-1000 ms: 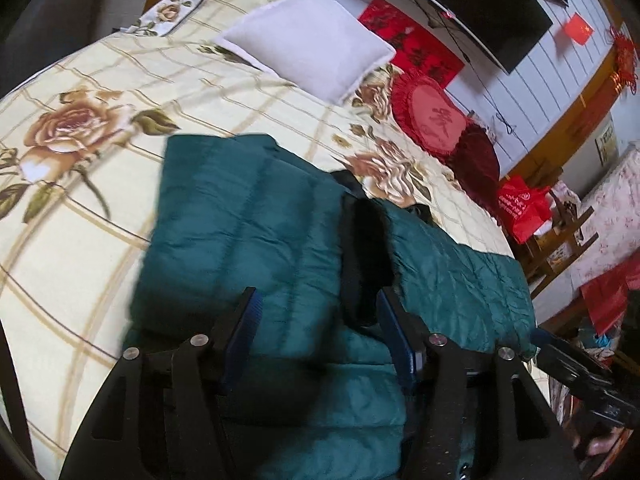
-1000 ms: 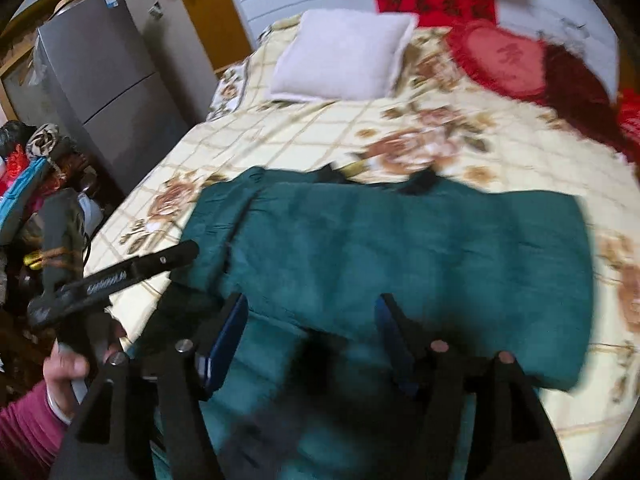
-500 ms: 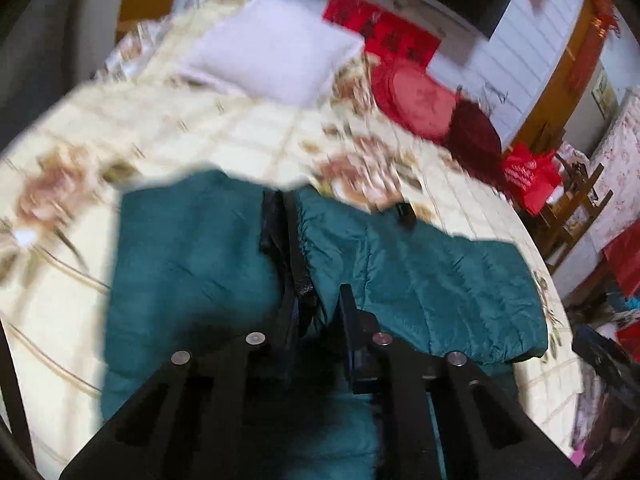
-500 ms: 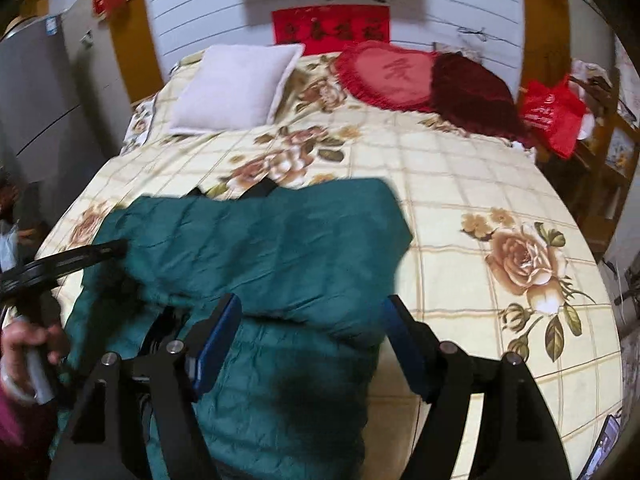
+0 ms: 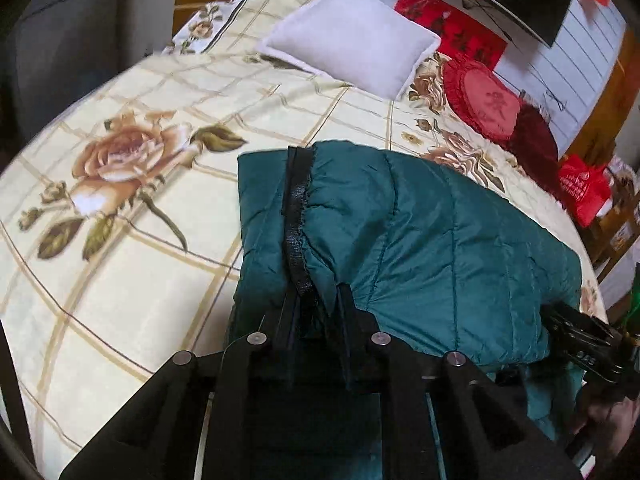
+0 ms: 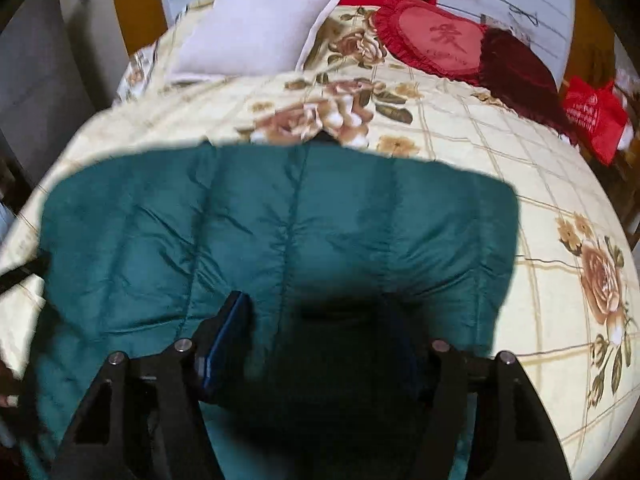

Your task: Fold large clothes

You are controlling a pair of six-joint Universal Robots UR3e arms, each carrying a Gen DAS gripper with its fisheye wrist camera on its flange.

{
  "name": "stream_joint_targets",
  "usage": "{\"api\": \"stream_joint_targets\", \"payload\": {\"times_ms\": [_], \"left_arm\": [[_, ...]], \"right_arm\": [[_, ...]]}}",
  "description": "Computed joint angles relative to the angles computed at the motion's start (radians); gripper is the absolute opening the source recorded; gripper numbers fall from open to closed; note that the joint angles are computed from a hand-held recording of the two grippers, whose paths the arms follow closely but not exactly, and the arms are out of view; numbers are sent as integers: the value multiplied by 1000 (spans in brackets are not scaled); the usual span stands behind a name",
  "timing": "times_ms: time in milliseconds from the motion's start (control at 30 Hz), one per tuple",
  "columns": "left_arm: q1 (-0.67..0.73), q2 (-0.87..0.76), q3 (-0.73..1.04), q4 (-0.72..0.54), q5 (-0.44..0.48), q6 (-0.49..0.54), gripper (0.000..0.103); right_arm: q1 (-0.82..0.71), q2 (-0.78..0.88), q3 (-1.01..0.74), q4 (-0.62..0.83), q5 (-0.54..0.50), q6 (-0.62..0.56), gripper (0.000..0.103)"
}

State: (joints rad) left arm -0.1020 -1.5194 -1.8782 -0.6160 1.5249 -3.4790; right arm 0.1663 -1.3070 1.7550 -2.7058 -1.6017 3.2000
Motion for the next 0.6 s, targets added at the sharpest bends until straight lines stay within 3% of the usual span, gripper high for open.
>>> {"api": "stream_joint_targets", "payload": {"times_ms": [200, 333, 400, 600], "left_arm": [[16, 60, 14, -52, 1, -34, 41], [-18, 66, 27, 9, 76, -39, 47], [-41, 49, 38, 42, 107, -33, 52], [-87, -91, 137, 3, 183, 22, 53]], "right_arm": [[-18, -92, 12, 72, 36, 31, 71], [26, -141, 14, 37, 55, 17, 71], [54, -104, -51, 67, 56, 16, 71], [169, 122, -295, 100, -1, 21, 71]]}}
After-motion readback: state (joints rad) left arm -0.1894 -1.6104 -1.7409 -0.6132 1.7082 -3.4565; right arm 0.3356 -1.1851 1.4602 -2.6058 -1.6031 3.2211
